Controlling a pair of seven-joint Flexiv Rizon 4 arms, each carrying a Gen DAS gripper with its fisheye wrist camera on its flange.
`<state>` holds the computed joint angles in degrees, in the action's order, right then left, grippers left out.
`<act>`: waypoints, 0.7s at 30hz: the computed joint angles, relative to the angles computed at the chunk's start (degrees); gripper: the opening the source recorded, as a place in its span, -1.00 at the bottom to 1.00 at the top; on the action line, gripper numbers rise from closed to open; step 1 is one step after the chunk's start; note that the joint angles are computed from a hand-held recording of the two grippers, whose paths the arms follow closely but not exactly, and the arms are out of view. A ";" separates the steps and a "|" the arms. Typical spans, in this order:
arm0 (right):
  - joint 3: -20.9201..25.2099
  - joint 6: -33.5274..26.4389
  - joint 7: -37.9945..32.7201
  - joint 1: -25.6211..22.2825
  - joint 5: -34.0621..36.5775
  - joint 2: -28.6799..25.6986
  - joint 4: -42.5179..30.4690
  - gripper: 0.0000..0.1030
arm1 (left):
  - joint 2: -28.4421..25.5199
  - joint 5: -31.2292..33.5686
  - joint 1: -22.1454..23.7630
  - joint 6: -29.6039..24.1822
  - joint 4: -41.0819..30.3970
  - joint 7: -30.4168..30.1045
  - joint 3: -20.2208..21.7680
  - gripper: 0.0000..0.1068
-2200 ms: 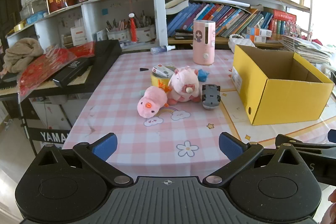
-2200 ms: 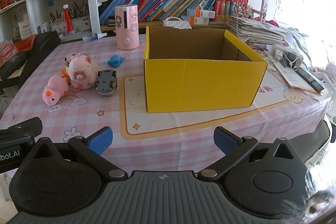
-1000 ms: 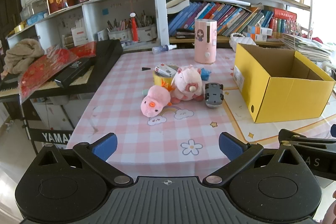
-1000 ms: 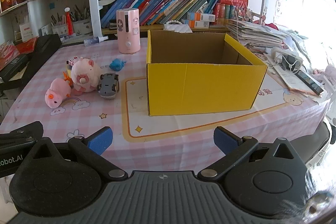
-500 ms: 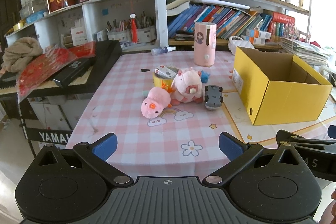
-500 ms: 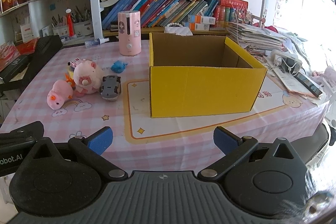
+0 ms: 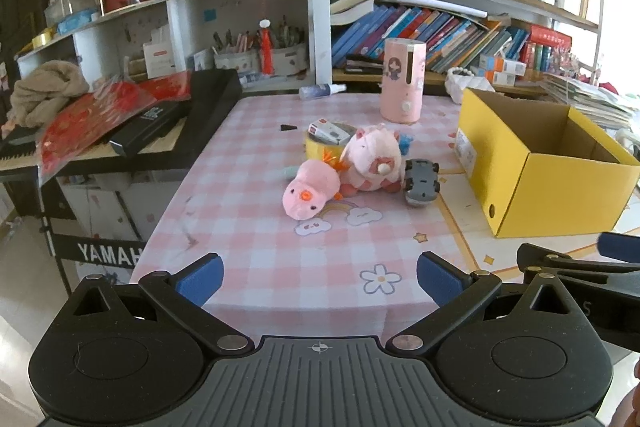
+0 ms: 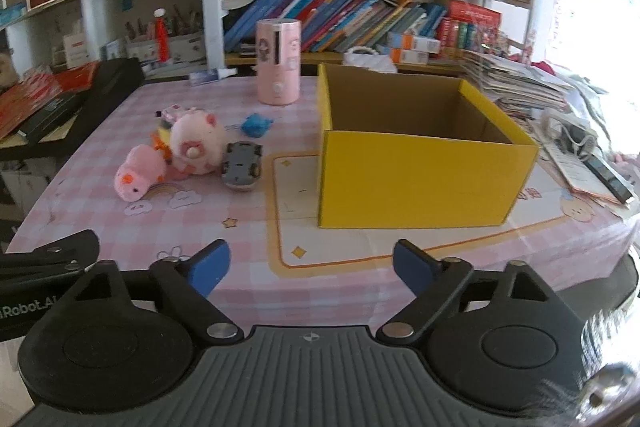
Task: Organize objects
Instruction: 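Move both tools toward the plush toys on the table, then grasp the pink plush chick with the left tool while the right tool grasps the grey toy car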
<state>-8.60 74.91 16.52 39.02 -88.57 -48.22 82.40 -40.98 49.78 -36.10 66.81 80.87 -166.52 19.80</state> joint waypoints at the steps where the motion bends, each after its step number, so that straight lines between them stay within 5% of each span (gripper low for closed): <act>1: 0.17 0.40 -0.77 -0.13 0.42 -0.50 -0.68 0.46 | -0.06 -0.24 0.28 -0.23 -0.02 0.46 -0.21 0.93; 11: -1.20 4.28 -12.47 0.98 12.50 -6.61 -8.79 0.34 | -1.20 -4.33 3.26 -1.70 -0.99 3.97 -1.08 0.93; 21: 3.80 1.71 -33.74 -0.24 30.00 -15.96 -22.70 0.05 | -4.13 -5.85 5.14 -2.70 -4.97 4.71 -0.32 0.93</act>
<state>-4.80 76.62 -17.21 38.78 -58.57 -64.18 59.69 -45.11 43.93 -30.96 64.11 75.91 -161.81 19.48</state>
